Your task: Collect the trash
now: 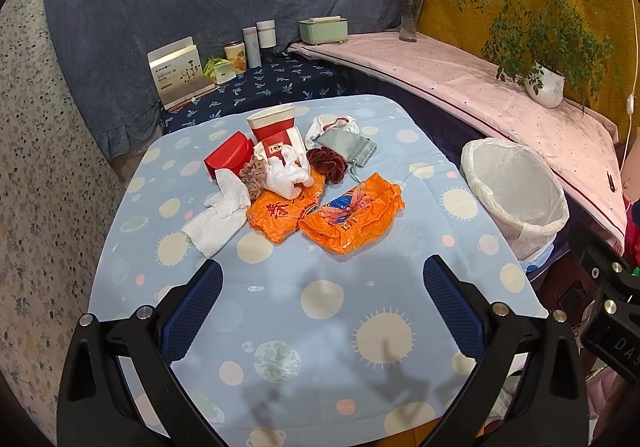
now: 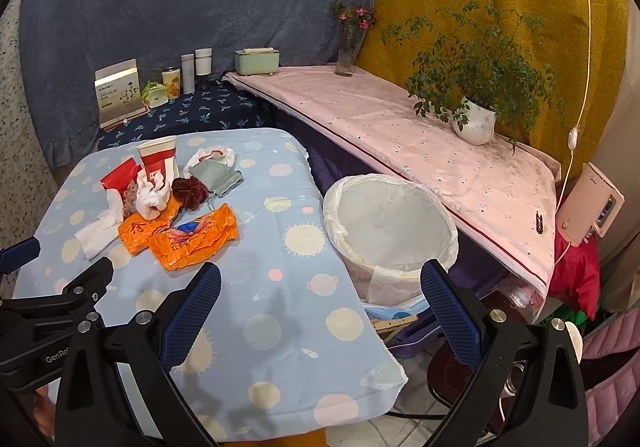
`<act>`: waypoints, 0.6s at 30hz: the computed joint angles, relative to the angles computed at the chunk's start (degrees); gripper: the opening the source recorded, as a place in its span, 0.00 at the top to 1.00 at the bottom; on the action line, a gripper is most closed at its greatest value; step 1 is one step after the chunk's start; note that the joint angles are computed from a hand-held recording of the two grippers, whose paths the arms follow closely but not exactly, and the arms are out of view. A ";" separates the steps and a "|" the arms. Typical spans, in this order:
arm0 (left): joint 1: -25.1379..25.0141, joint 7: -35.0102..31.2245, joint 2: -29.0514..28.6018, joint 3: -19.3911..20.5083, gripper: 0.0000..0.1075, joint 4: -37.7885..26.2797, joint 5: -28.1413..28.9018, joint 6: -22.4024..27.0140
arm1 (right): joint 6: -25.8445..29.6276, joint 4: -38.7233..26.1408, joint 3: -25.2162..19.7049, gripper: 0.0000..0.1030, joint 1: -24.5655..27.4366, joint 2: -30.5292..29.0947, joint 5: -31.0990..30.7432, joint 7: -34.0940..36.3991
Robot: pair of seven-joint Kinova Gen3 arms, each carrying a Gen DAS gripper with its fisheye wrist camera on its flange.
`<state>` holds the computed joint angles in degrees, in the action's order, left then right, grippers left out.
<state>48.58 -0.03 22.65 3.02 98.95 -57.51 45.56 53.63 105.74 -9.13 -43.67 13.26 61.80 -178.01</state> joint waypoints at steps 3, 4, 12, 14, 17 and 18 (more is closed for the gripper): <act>-0.07 -0.10 -0.09 -0.01 0.11 -0.01 -0.05 -0.05 | 0.43 -0.21 0.01 0.07 -0.09 -0.10 0.14 -0.16; -0.08 -0.11 -0.17 -0.01 0.11 0.07 -0.11 -0.07 | 0.46 -0.20 0.01 0.07 -0.09 -0.17 0.26 -0.30; 0.23 0.38 -0.27 -0.13 0.11 -0.22 -1.23 -0.14 | 1.02 -0.39 -0.03 0.07 0.01 -0.10 0.72 -1.03; 0.39 0.95 -0.21 -0.19 0.11 -0.13 -1.90 -0.26 | 1.10 -0.28 -0.03 0.07 -0.08 -0.04 1.00 -1.46; 0.28 1.14 -0.19 -0.04 0.11 -0.05 -2.12 -0.41 | 1.13 -0.30 -0.03 0.07 -0.10 0.07 1.16 -1.75; 0.18 1.18 -0.21 -0.02 0.11 -0.01 -2.15 -0.59 | 1.08 -0.32 0.01 0.07 -0.09 0.12 1.27 -1.94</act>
